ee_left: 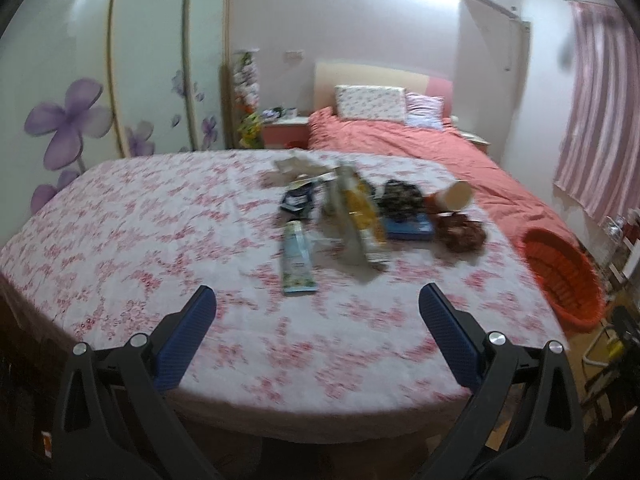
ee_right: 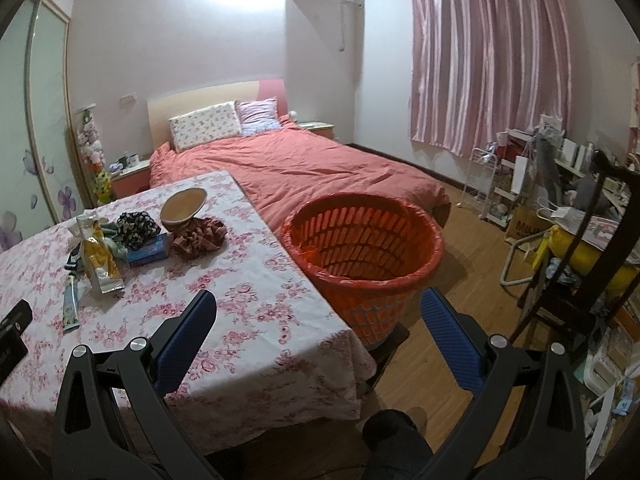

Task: Collect trash
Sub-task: 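Grasp the beige bowl with the right tool while the left tool grasps the blue-white tube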

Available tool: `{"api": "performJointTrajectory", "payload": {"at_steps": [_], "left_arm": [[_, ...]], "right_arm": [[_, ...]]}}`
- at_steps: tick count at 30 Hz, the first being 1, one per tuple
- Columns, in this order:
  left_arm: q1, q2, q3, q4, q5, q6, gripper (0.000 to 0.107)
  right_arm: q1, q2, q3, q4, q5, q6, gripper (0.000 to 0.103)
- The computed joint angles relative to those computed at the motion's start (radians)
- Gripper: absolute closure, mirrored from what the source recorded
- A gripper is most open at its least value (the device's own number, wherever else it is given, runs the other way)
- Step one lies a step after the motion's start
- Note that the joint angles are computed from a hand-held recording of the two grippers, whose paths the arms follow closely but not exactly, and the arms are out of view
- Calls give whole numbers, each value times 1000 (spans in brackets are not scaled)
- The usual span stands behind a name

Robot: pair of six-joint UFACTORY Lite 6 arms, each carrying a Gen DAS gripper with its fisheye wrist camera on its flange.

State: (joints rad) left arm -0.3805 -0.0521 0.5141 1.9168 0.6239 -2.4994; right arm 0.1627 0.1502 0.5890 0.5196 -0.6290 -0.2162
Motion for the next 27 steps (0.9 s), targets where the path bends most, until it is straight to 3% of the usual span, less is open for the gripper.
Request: {"api": "performJointTrajectory", "payload": {"at_steps": [8,14,17,23,27], "left_arm": [[265,159,112,255,-131,-152,8],[351,307,232,414,-171,-240,8],[387,403,328,464,-224,-250,8],[418,547,489,479,-295,-221,11],[437,607,564,522,-327,-252,11]], "right_arm": [[-63,123,134,-320,75,218,2],[-43,222,268,-339,101,228,2],[-44,290,379,-412,163,294,3],[-47,453,626,-529,279,419,17],[-54,560,802,-723,356,617,26]]}}
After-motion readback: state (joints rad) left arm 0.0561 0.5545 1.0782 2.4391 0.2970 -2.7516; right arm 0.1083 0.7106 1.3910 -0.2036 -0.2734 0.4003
